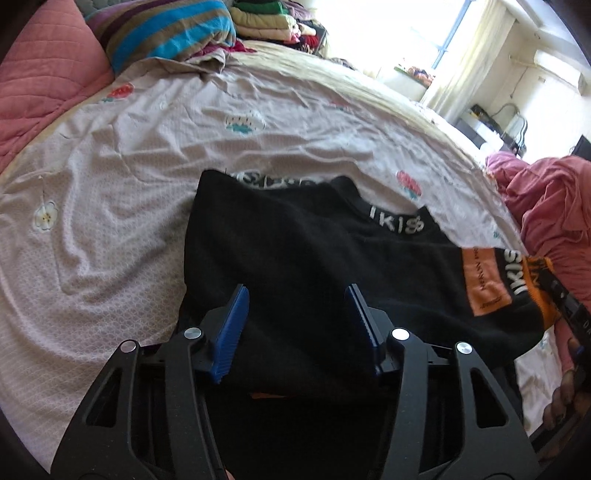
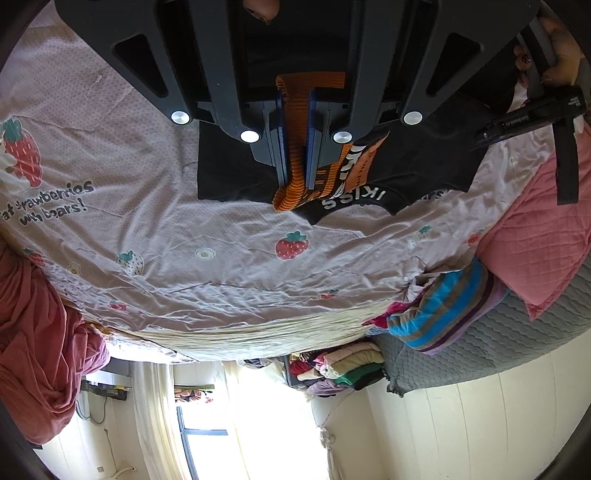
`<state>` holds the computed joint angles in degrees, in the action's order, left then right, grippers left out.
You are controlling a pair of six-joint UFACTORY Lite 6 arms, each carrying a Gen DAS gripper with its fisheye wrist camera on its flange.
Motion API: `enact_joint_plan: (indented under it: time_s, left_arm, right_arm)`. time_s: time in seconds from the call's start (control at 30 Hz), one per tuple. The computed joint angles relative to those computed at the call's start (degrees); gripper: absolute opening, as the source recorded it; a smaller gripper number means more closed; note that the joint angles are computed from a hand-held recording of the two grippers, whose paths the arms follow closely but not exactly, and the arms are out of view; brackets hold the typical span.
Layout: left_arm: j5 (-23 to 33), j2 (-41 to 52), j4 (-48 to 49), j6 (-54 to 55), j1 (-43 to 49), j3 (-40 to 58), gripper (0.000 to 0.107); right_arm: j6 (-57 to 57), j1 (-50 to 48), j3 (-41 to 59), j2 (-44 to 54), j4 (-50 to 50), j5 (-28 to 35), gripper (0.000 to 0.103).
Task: Fold small clothes
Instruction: 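Hold the cuff in the right gripper and reposition it over the shirt, then release the cuff and withdraw both open grippers from the sweatshirt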
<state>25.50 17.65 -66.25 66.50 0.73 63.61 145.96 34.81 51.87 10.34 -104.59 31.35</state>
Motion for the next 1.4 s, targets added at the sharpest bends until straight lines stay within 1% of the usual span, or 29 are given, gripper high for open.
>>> enact_joint_plan:
  time_s: [0.2, 0.3, 0.37, 0.4, 0.5, 0.57, 0.63, 0.8, 0.87, 0.93, 1.03, 1.07, 1.1, 1.13, 1.2, 1.27, 1.4]
  left_arm:
    - [1.48, -1.14, -1.75, 2.57, 1.04, -0.99, 0.046]
    - [2.64, -0.92, -2.12, 3.49, 1.13, -0.90, 0.046]
    - [2.63, -0.79, -1.36, 3.03, 0.78, -0.90, 0.045]
    - [2.18, -0.91, -0.82, 2.88, 0.39, -1.08, 0.043]
    - [0.92, -0.56, 2.95, 0.35, -0.56, -0.96, 0.040]
    - [0.48, 0.03, 4.66, -0.94, -0.69, -0.82, 0.040]
    - [0.34, 0.27, 5.08, -1.12, -0.39, -1.09, 0.040]
    - [0.73, -0.10, 4.29, 0.53, 0.52, -2.39, 0.040]
    - [1.04, -0.30, 3.60, 1.41, 0.93, -2.87, 0.040]
    - [1.33, -0.46, 3.10, 2.28, 1.29, -3.28, 0.040]
    - [1.93, -0.51, 2.28, 3.23, 1.80, -3.54, 0.040]
    - [2.16, -0.52, 2.22, 3.25, 1.92, -3.51, 0.040]
    - [2.49, -0.51, 2.12, 3.37, 2.07, -3.51, 0.040]
    - [2.47, -0.76, 2.03, 3.57, 2.10, -3.80, 0.040]
    - [2.35, -1.07, 1.84, 3.88, 2.09, -4.18, 0.040]
    - [2.42, -1.01, 1.68, 3.99, 2.11, -4.19, 0.040]
    - [2.83, -1.44, 0.80, 4.81, 2.53, -4.77, 0.040]
  right_arm:
    - [-2.84, -0.61, 1.47, 1.74, 3.74, -0.64, 0.010]
    - [-4.44, -0.60, 1.29, 1.78, 6.74, 1.29, 0.011]
    - [-3.49, -1.16, 0.51, 1.25, 6.09, 0.80, 0.012]
    - [-3.05, -1.40, 0.26, 1.07, 5.74, 0.31, 0.012]
    - [-4.17, -1.16, 1.46, 2.05, 5.50, -1.60, 0.015]
    - [-6.18, -0.89, 3.68, 3.83, 5.11, -4.59, 0.024]
    - [-10.00, 0.34, 6.83, 6.28, 6.96, -6.44, 0.029]
    - [-27.28, 3.48, 18.29, 15.36, 19.69, -11.19, 0.032]
    - [-30.86, 3.96, 20.98, 17.79, 23.08, -12.25, 0.039]
    - [-38.24, 4.29, 23.67, 20.28, 30.15, -11.31, 0.039]
    - [-50.64, 3.69, 26.39, 23.87, 42.79, -8.20, 0.039]
    - [-52.13, 3.38, 26.11, 24.45, 44.36, -7.15, 0.038]
    - [-51.66, 2.98, 24.75, 24.05, 43.52, -7.86, 0.037]
    - [-48.83, 2.59, 22.44, 23.02, 40.29, -9.62, 0.037]
    - [-45.19, 2.27, 20.10, 21.82, 36.49, -11.05, 0.037]
    - [-43.82, 1.82, 19.50, 21.58, 35.61, -11.94, 0.037]
    - [-41.54, 2.18, 19.80, 21.84, 34.38, -11.57, 0.038]
